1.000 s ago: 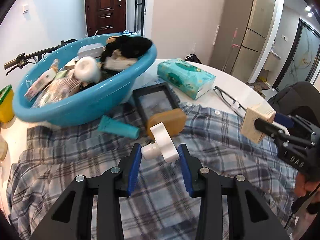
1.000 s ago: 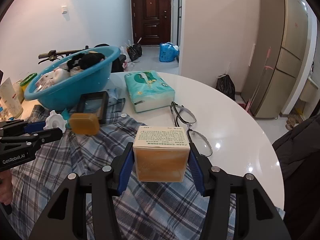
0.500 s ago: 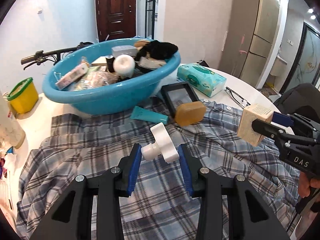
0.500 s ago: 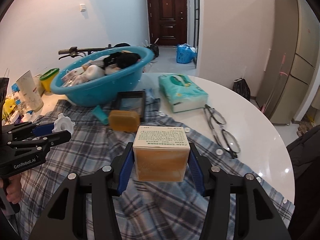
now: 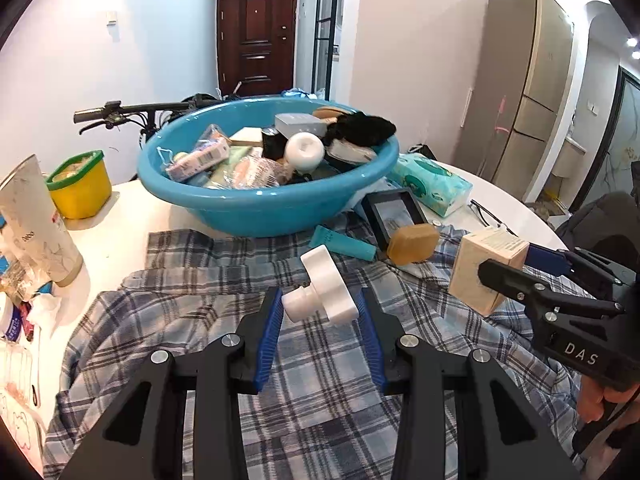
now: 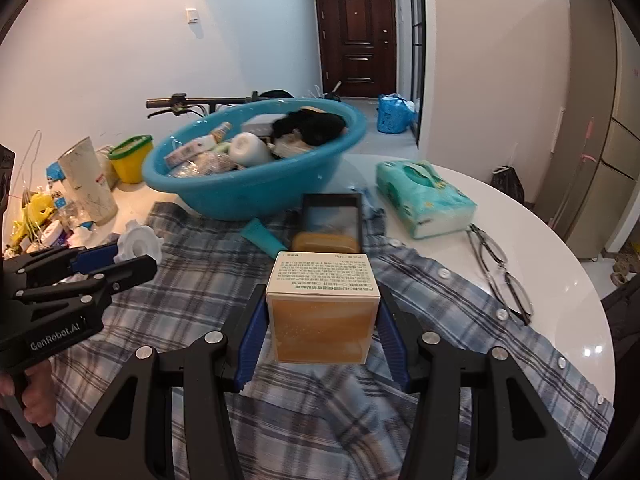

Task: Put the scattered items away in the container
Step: 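Carry the white nozzle and tan box with both tools over the blue basin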

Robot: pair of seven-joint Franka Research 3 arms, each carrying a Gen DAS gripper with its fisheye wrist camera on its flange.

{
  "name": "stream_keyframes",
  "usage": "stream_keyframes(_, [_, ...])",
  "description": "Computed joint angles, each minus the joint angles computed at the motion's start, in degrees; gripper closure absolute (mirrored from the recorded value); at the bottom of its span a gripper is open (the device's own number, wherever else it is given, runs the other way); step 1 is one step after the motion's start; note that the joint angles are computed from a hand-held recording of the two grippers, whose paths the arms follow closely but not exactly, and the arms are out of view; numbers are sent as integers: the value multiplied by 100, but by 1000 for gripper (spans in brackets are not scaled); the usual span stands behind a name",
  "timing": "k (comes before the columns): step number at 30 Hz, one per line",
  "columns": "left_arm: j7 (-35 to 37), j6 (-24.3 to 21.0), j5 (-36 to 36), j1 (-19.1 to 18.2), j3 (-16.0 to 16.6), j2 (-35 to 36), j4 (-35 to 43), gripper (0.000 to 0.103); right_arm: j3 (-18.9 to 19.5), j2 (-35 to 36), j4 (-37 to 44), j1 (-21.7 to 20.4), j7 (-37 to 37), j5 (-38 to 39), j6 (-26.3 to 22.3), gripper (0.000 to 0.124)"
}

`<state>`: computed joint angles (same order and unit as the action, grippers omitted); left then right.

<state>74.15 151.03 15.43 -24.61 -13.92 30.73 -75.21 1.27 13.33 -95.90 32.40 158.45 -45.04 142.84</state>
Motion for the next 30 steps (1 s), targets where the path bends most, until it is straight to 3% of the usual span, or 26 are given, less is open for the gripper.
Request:
stream_keyframes(14, [-311,552,208,139,122,-409,-371,63,-192,489,940,390,-49,-186,-72,73])
stream_keyframes(30, [-439,912,518,101,210,-408,156,63,-374,644,1797,631,-84,-797,-304,73])
